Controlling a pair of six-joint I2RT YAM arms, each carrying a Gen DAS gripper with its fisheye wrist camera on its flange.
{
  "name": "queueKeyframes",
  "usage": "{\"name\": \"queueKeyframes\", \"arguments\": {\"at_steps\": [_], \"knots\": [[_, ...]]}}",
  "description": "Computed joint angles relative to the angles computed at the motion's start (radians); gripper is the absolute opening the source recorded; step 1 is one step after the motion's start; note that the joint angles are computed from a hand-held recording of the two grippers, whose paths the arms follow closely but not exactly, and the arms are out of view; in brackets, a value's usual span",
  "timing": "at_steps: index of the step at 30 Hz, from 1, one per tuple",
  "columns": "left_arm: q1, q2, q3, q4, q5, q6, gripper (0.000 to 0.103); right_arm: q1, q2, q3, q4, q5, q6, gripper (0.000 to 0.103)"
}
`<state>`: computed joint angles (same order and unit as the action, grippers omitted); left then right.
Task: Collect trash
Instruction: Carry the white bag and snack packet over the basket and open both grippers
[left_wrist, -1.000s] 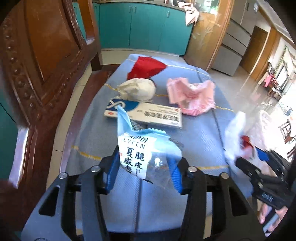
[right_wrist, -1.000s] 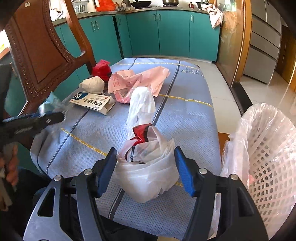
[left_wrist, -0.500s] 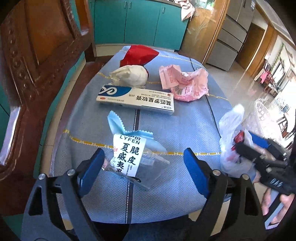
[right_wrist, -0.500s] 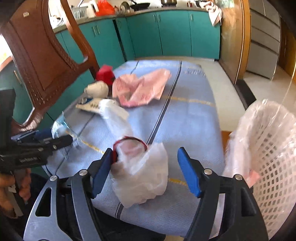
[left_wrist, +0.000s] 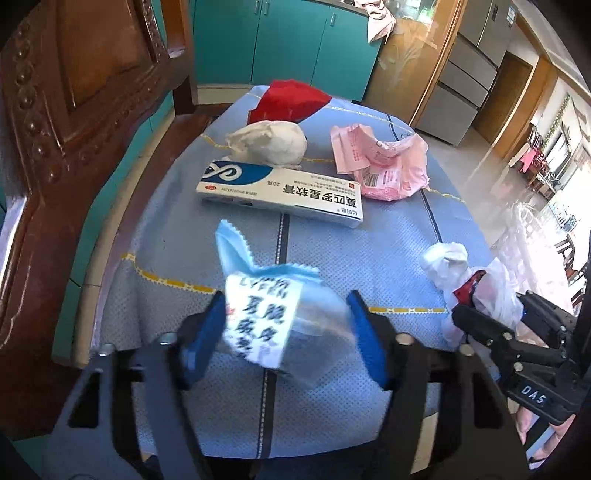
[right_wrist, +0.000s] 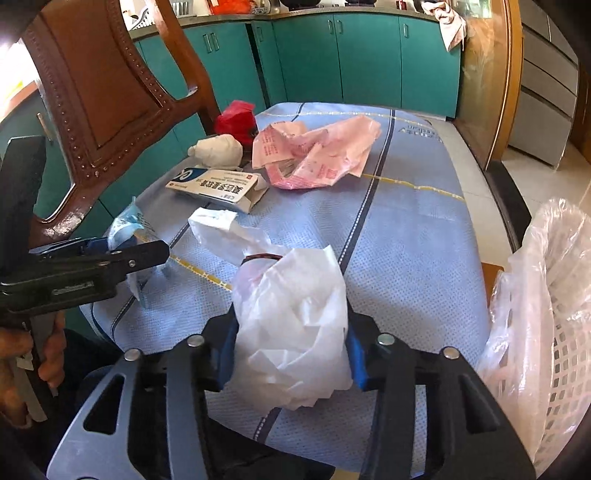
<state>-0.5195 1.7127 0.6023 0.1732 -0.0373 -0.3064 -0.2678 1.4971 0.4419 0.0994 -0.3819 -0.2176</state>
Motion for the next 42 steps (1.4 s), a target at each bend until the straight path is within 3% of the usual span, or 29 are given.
{"name": "queueKeyframes", "arguments": {"at_steps": [6, 15, 20, 24, 28, 32, 38, 42], "knots": [[0.005, -0.025, -0.029, 0.038, 0.01, -0.002, 0.059, -0.027, -0.053, -0.011, -0.017, -0.017, 0.002, 0.046], [-0.064, -0.149, -0.059, 0.013, -0.101, -0.012, 0.058, -0.101, -0.164, -0.003, -0.079, -0.064, -0.011, 0.046], [-0.145, -0.268, -0.05, -0.054, -0.163, -0.021, 0.058, -0.269, -0.265, 0.038, -0.164, -0.167, -0.041, 0.046], [-0.227, -0.298, 0.002, -0.095, -0.134, -0.024, 0.058, -0.481, -0.301, 0.092, -0.246, -0.273, -0.106, 0.046], [-0.315, -0.218, 0.095, -0.088, -0.055, -0.035, 0.058, -0.676, -0.25, 0.135, -0.289, -0.343, -0.191, 0.046], [-0.414, -0.098, 0.217, -0.084, -0.05, -0.021, 0.058, -0.83, -0.149, 0.168, -0.295, -0.376, -0.262, 0.046], [-0.541, 0.144, 0.485, -0.121, 0.018, -0.02, 0.058, -1.006, -0.044, 0.238, -0.306, -0.39, -0.333, 0.046], [-0.593, 0.311, 0.662, -0.145, 0.142, -0.012, 0.058, -1.116, 0.023, 0.301, -0.323, -0.411, -0.359, 0.046]]}}
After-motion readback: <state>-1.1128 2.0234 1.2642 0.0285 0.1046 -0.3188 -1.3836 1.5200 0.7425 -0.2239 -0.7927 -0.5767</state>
